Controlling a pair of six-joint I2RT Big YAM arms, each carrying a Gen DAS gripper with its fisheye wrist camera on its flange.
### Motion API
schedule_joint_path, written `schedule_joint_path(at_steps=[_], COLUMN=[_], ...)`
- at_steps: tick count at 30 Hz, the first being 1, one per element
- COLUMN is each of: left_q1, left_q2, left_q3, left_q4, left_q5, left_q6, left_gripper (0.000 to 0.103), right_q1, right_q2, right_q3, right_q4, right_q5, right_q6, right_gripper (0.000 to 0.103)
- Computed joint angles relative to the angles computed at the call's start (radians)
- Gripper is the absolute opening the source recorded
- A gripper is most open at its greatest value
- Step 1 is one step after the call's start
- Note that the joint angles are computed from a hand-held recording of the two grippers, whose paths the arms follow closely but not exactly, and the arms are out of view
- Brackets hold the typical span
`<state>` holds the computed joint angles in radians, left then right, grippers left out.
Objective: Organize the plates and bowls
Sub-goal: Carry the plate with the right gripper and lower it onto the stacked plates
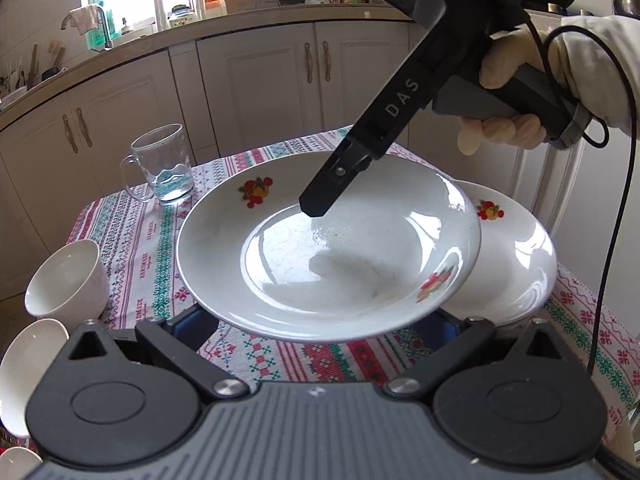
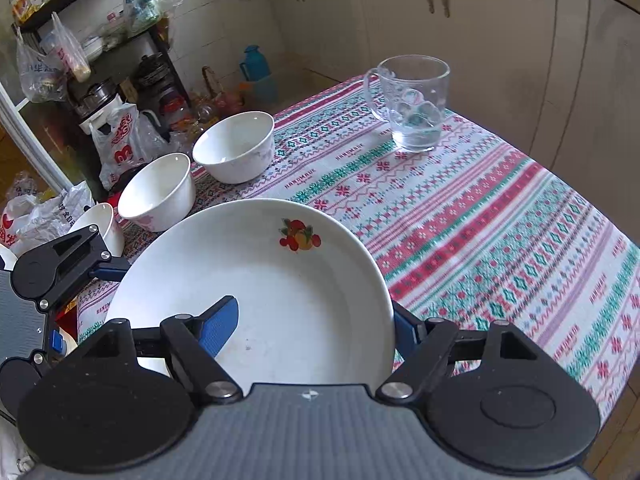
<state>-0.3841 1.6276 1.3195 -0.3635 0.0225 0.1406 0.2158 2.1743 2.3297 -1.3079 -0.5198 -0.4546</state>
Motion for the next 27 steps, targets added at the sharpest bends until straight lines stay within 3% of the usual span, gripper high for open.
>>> schedule_joint_path(at_steps=[14, 27], left_q1=[-0.039, -0.063], left_q2=[-0.001, 0.021], left_q3=[0.003, 0.024], left_q4=[-0.026, -0.048], left_q5=[0.053, 0.069], left_q6=[0.029, 0.066], left_gripper=[0.102, 0.102], right_q1=[-0.046, -0.087], right_q2=[-0.177, -0.252], right_q3=[-0.311, -0.467], right_q4=[0.168, 0.262], right_q5=[0.022, 0.009], right_q6=[0.054, 0.099], right_gripper=[0.083, 0.083])
